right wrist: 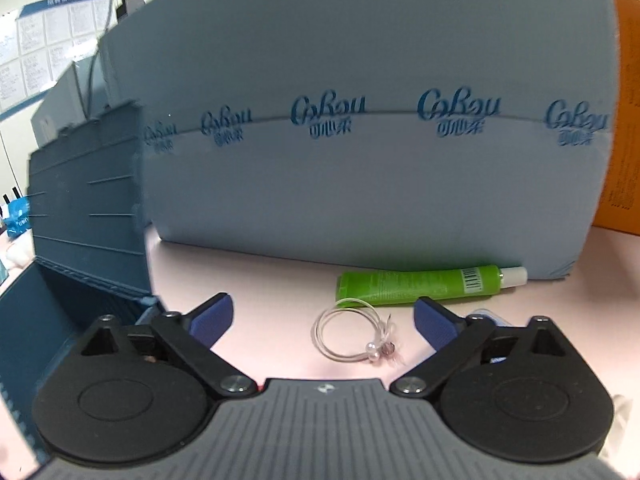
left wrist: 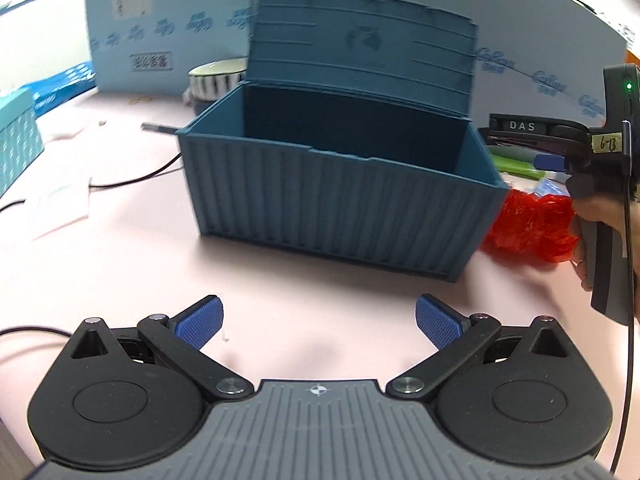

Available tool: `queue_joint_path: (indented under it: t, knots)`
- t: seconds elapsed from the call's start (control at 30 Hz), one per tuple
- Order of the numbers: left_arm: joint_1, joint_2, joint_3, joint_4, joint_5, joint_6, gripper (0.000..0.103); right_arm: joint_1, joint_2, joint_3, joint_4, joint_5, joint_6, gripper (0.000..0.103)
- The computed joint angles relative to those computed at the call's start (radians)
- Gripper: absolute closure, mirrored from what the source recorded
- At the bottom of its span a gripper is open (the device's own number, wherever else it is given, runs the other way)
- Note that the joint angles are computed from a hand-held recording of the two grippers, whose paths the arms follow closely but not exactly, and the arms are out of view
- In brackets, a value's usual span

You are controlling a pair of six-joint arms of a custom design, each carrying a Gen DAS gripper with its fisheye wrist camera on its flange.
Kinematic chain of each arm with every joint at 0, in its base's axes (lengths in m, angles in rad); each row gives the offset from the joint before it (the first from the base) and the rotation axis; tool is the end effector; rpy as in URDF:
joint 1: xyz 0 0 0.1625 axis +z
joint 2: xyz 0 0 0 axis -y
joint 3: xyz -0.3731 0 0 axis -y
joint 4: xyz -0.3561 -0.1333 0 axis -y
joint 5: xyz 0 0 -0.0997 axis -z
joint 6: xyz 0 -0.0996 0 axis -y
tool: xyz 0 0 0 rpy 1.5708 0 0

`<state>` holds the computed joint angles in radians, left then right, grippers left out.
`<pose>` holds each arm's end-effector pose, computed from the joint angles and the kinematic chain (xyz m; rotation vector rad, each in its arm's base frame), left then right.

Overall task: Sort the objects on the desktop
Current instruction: 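Close the right gripper on the clear string loop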

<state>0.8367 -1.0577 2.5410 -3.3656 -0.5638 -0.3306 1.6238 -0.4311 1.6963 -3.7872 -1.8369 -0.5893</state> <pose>-0.0566 -0.3873 0.1127 0.2602 2.2437 -0.9336 0.1378 -0.5757 0.0042 0.6054 -2.3482 1.1157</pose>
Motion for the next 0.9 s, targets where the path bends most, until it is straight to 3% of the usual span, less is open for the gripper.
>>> queue_joint_path:
  t: [0.27, 0.37, 0.43, 0.47, 0.63, 0.9]
  knots:
    - [0.025, -0.005, -0.014, 0.047, 0.021, -0.042, 0.000, -0.002, 0.014, -0.085, 0.161, -0.096, 0.056, 0.023]
    - [0.030, -0.010, -0.017, 0.067, 0.024, -0.059, 0.000, 0.003, 0.031, -0.108, 0.193, -0.161, 0.044, 0.052]
    - [0.031, -0.010, -0.020, 0.075, 0.028, -0.066, 0.000, 0.009, 0.044, -0.113, 0.161, -0.191, 0.014, 0.082]
    - [0.030, -0.010, -0.020, 0.079, 0.030, -0.071, 0.000, 0.008, 0.045, -0.110, 0.146, -0.195, 0.011, 0.090]
    - [0.025, -0.011, -0.021, 0.085, 0.032, -0.075, 0.000, -0.010, 0.014, -0.062, 0.128, -0.146, 0.007, 0.097]
    - [0.001, 0.010, -0.006, 0.053, 0.024, -0.056, 0.000, -0.007, -0.046, 0.038, 0.034, -0.083, 0.038, 0.097]
